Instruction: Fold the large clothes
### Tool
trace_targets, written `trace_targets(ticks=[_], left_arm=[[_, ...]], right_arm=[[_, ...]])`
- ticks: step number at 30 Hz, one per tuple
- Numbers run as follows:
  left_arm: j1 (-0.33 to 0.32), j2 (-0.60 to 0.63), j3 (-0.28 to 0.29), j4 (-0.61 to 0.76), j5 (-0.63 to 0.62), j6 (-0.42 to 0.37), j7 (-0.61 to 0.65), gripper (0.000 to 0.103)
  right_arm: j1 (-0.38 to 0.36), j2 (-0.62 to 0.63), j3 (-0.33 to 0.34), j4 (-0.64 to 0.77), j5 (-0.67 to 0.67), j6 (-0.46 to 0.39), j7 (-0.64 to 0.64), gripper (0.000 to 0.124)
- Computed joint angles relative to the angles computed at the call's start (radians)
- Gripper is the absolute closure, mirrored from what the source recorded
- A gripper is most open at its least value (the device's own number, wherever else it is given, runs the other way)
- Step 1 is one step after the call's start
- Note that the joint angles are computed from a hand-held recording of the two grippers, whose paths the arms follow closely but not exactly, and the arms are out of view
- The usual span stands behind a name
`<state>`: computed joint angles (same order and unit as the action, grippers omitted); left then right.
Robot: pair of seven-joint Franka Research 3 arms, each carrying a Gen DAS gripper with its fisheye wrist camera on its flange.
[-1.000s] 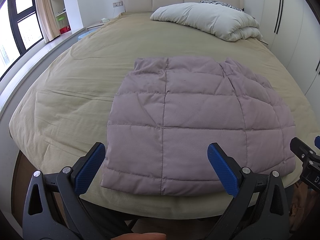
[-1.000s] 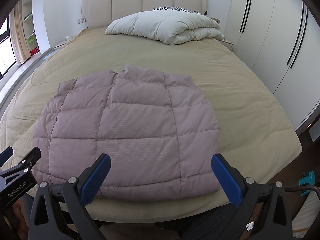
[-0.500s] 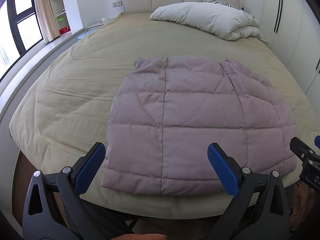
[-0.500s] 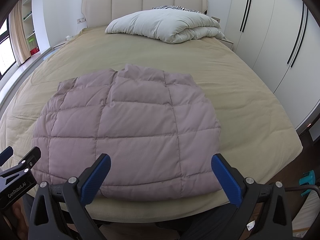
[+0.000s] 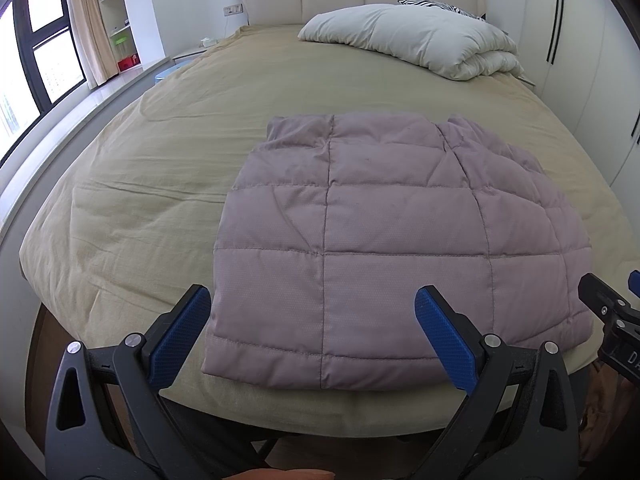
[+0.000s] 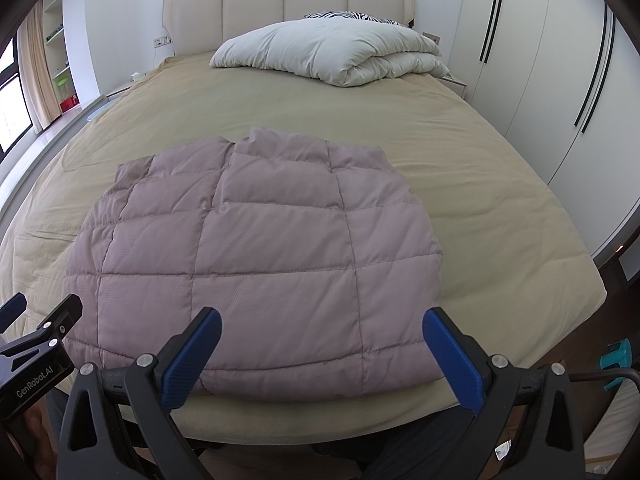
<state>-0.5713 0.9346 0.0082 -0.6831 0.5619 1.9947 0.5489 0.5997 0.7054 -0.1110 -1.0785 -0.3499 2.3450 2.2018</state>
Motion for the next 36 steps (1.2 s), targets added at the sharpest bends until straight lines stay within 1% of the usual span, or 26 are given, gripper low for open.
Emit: trace_targets(ticks=[8, 33, 36], left_arm=[[0.001, 0.001, 0.000, 0.001, -0.001, 0.001, 0.002, 0.000], [-0.004, 0.014, 0.005, 0.024, -0.005, -0.010, 0.007, 0.000], [-0.005, 0.039, 0.008, 0.067, -0.009, -0.025, 0.018, 0.000]], right_arm=[[0.001, -0.008, 0.000, -0.018, -0.001, 0.007, 0.002, 0.021], [0.000, -0.003, 0.001, -0.008, 0.001, 0.002, -0.001, 0.021], [0.001, -0.003, 0.000, -0.009, 0.000, 0.005, 0.001, 0.021]])
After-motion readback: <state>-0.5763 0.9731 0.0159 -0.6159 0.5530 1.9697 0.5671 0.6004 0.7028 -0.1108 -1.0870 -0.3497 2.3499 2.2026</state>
